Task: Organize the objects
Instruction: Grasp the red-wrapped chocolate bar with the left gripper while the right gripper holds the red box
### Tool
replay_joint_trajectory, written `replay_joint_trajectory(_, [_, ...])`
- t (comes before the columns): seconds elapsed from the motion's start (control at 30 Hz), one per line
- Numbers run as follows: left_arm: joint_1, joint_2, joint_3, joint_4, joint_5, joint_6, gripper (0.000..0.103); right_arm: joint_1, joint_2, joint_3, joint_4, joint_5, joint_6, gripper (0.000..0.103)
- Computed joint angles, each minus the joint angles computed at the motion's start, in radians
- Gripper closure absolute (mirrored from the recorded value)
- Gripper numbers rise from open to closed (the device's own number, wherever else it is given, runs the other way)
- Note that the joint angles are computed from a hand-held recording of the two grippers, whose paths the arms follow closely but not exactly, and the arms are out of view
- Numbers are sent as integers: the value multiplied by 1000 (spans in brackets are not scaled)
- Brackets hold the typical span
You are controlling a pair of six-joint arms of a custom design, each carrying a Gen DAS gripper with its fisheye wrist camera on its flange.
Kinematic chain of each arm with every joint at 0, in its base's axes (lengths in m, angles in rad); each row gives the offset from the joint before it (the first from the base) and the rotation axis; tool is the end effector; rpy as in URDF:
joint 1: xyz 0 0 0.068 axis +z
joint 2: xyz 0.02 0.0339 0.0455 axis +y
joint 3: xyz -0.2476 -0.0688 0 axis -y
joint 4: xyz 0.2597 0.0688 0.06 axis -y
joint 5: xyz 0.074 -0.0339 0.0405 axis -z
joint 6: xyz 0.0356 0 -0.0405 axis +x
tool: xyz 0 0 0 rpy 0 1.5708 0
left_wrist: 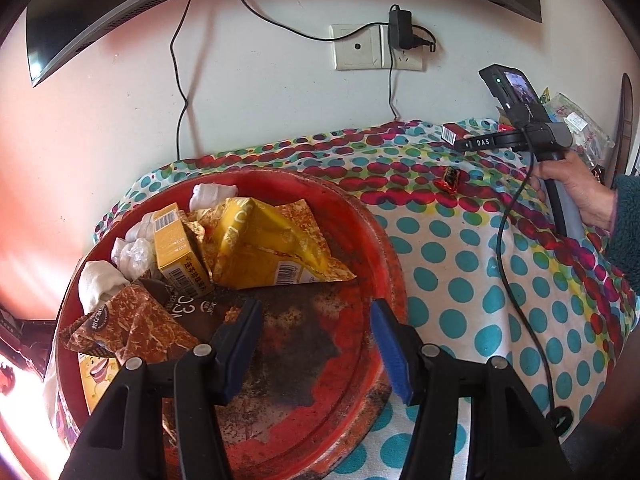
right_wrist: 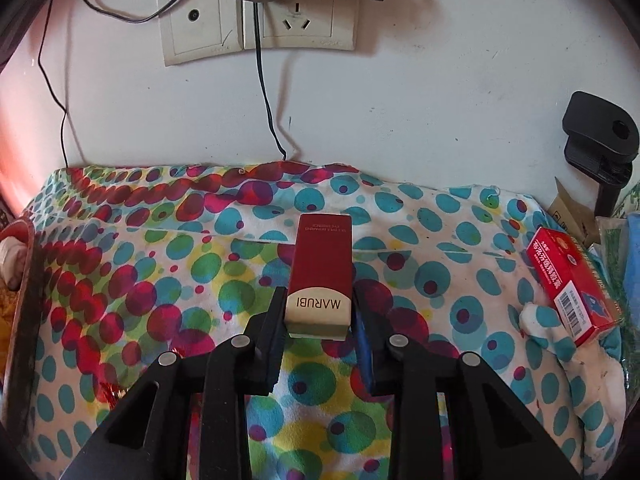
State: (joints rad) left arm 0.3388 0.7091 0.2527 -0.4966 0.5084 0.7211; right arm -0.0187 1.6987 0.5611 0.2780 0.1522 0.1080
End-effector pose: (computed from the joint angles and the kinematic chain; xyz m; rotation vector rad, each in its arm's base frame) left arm 0.1496 0.0343 0.1285 0.6405 2.2799 -0.1484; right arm 0.2862 -0.0108 0.0658 0.2217 2.4120 -0.1443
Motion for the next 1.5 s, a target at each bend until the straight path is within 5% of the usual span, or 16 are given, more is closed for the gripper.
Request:
replay_joint_trajectory(0.23, [-85,-59,-26,-11,-38,-68,46,-7,-109,-156,36,-14,-12,75])
replay_joint_trajectory(0.47, [-349,-106,-11,-7,-151,-266,46,-77,-322,-341,17,-81,-83,76])
replay_joint_trajectory(0.77, [-761,325,162,264,-402,-532,46,-115,-369,-370,-37,-131,-110,76])
replay_joint_trajectory(1.03, [-936,773,434,338,-588,-523,46,-107,-369,-372,-35,-127,-110,76])
replay_joint_trajectory(1.3, [-927,1027,670,228,-503,-504,46,-147,-366,-372,-30,-186,-116,76])
replay_joint_trajectory(1.5, [-915,1073,702,235,-419,-534,46,-168,-362,-371,-27,-214,-119,76])
